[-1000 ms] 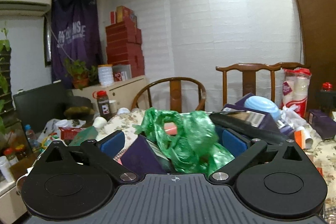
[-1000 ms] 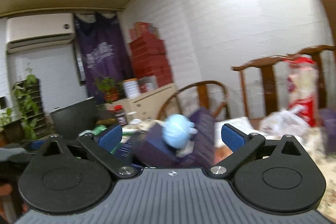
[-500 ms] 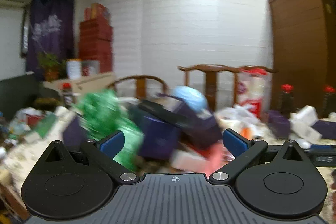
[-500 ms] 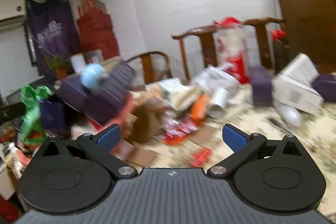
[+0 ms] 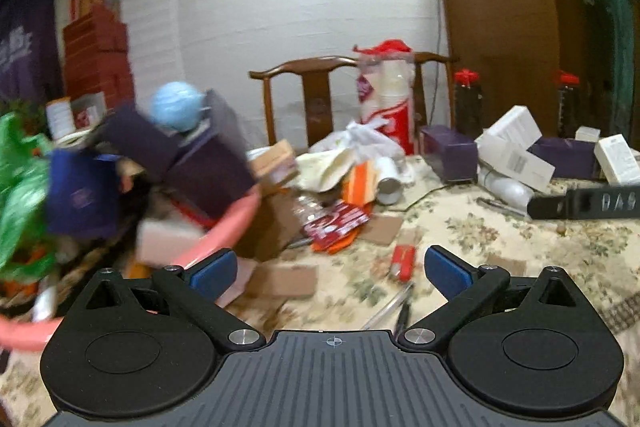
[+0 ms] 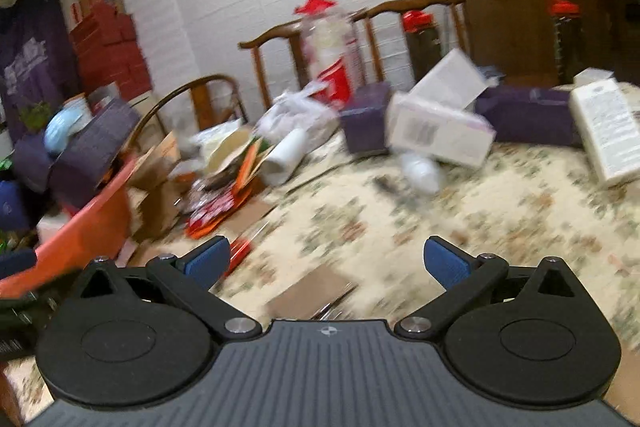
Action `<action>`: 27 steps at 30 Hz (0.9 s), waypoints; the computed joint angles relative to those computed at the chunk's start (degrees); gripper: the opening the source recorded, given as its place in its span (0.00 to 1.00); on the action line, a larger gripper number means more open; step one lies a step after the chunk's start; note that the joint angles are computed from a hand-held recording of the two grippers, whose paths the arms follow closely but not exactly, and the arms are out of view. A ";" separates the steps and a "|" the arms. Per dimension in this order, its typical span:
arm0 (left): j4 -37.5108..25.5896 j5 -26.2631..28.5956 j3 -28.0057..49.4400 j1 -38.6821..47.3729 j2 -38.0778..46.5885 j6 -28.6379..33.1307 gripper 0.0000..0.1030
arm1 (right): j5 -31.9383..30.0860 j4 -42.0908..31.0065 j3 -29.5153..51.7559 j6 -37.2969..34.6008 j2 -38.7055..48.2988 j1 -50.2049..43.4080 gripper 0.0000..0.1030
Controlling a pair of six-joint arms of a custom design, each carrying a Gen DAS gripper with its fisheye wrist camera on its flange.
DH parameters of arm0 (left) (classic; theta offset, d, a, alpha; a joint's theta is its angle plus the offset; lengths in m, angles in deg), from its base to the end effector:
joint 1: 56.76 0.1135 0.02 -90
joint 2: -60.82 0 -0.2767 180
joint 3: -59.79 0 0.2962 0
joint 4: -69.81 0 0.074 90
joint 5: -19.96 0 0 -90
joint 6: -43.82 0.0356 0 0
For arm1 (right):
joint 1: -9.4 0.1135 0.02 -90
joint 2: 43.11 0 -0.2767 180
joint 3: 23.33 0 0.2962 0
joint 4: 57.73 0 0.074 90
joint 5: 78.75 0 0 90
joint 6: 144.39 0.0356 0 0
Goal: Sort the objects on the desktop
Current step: 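Move the right gripper toward the white box with purple stripe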
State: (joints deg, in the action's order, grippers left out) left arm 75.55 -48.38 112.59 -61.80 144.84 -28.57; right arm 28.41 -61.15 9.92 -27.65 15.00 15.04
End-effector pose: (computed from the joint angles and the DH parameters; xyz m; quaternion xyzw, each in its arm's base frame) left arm 0.3387 -0.0431 0.1891 0.2614 0.7947 -0.1005 0.5385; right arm 0.2376 0.0129 0.1727 0.2306 0.8205 0.0184 0.5228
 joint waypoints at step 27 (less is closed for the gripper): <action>-20.36 -21.22 60.89 -23.71 45.76 -0.43 1.00 | -25.31 1.93 23.81 0.00 29.74 -30.14 0.99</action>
